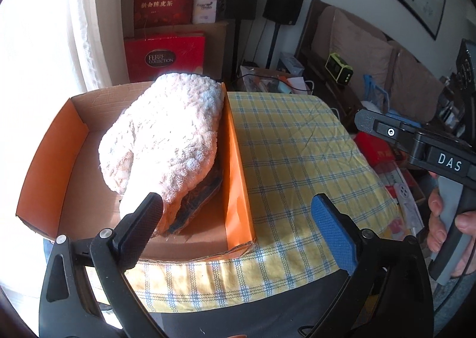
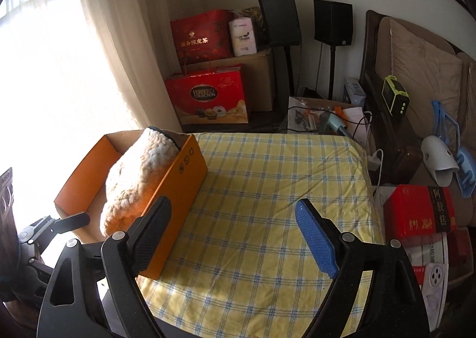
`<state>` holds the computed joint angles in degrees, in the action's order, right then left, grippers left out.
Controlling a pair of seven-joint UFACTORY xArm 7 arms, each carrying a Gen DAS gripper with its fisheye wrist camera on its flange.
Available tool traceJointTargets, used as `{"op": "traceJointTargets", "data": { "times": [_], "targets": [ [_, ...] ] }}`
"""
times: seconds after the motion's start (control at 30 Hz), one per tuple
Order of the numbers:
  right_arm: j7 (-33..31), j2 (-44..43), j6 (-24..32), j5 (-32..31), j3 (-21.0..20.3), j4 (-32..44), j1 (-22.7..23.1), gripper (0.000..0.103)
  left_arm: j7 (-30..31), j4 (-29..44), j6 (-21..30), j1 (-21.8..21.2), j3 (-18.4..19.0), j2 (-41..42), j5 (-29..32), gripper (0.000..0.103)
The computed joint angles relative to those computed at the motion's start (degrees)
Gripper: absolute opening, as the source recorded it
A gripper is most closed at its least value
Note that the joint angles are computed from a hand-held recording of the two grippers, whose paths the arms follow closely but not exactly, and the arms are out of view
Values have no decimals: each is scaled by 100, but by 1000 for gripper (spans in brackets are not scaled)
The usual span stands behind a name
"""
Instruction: Organize objects
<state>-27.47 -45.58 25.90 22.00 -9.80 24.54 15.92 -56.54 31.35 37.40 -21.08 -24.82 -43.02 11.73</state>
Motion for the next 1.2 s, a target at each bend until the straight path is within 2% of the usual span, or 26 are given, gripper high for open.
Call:
{"op": "traceJointTargets", "data": {
  "times": [0.13, 0.3, 0.4, 0.5, 0.67, 0.8, 1.0, 1.2],
  "targets": [
    [355, -323, -252, -311, 419, -301, -360, 88, -67, -6, 147, 5, -80, -125, 59, 100],
    [724, -830, -313, -685, 629, -638, -471, 89, -176, -24, 247, 26, -157, -298, 104, 103],
    [984, -1115, -287, -923, 772, -826, -571, 90, -289, 16, 500, 103, -293, -441, 205, 103],
    [1217, -1398, -198, -1104, 817, -984, -631, 90, -420, 23, 712, 141, -376, -556, 264, 103],
    [1535, -1821, -8, -1354, 883, -1194, -751, 91, -578, -84, 774, 100, -371, -655, 234, 103],
    [1696, -2038, 155, -1431, 817, -1299, -736, 95, -671, -72, 947, 86, -418, -598, 244, 103],
    [1920, -2383, 257, -1624, 984, -1518, -771, 98, -727, -14, 1194, 2, -413, -538, 274, 103],
    [2132, -2473, 199, -1828, 1136, -1646, -789, 102, -795, -91, 1149, -87, -384, -627, 279, 103]
  ]
}}
